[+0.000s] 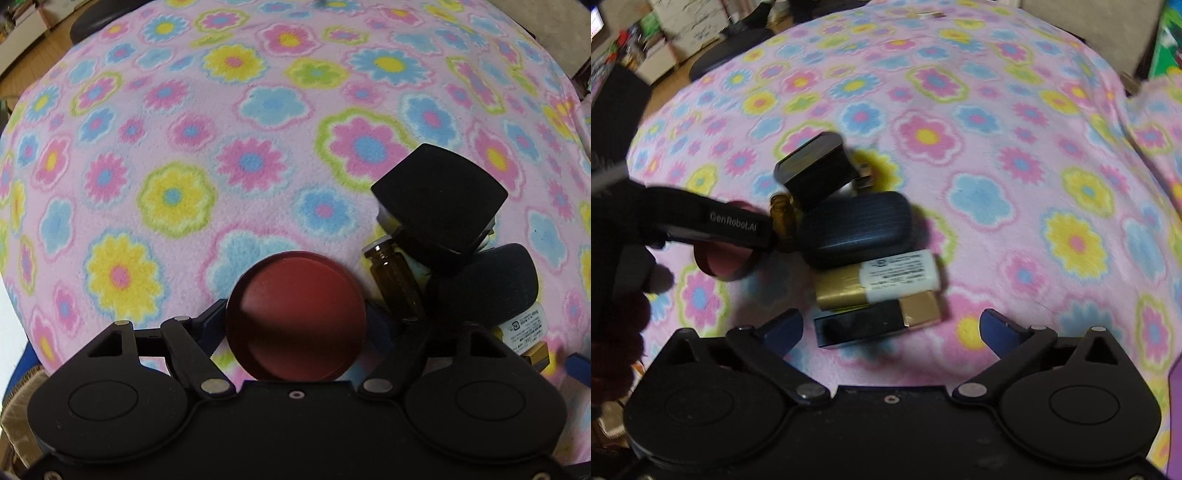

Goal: Organize rigid objects
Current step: 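Grasp the red round lid with the left tool while the right grasps the black lipstick tube, then carry the red lid with the left tool while the right carries the lipstick into the basket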

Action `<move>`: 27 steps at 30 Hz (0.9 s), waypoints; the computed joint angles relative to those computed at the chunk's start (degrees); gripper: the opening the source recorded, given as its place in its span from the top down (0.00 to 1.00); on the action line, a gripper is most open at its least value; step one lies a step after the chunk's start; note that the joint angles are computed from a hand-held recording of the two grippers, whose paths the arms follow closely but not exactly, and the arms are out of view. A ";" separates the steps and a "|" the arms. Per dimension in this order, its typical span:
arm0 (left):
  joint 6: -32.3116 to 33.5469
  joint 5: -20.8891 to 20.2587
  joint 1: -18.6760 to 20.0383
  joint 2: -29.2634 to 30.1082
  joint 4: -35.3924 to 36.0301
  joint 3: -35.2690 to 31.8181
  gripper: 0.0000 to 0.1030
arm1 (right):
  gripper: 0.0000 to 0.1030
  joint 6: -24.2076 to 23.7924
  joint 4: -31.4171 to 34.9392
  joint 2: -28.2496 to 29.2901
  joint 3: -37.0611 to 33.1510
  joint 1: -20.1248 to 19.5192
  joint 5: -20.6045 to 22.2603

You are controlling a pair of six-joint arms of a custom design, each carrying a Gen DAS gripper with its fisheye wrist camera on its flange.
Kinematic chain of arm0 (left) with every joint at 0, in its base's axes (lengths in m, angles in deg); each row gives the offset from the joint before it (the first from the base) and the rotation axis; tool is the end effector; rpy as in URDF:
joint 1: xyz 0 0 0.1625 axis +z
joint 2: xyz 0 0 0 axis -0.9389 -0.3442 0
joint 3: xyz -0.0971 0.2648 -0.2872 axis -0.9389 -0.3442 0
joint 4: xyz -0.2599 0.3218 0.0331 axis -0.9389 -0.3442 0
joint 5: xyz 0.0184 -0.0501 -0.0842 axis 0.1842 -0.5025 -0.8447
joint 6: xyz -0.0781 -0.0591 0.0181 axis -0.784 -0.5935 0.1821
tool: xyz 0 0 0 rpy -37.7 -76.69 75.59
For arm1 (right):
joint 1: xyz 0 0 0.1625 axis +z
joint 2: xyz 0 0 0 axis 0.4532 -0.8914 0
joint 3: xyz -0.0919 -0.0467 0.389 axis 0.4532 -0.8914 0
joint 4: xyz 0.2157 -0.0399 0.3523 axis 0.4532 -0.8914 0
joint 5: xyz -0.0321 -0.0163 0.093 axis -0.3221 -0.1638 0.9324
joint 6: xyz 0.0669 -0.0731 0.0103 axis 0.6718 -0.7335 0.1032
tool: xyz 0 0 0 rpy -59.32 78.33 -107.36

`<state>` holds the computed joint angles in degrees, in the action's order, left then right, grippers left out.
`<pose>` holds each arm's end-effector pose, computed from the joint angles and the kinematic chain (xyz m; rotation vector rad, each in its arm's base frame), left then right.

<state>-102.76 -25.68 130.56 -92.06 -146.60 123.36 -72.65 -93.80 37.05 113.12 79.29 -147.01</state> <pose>-0.1749 -0.7262 0.1967 -0.0652 2.3940 -0.3980 0.2776 -0.7074 0.1394 0.5206 -2.3733 0.2892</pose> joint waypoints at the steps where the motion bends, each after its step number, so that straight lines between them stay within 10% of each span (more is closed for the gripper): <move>1: 0.06 -0.16 0.07 -0.25 -0.18 0.25 0.31 | 0.00 -0.54 0.37 0.39 -0.20 0.00 -0.08; 8: -3.23 -1.12 -0.20 -2.99 1.24 2.91 0.31 | 0.20 -3.65 -2.93 2.46 0.43 -0.01 -3.96; 18: -13.08 -0.22 -2.19 -14.64 6.71 13.52 0.31 | 0.20 6.31 4.17 -2.37 2.03 -0.04 -0.03; 27: -28.06 4.02 -3.94 -27.95 16.08 21.40 0.31 | 0.20 4.24 4.29 -1.97 4.32 4.83 2.71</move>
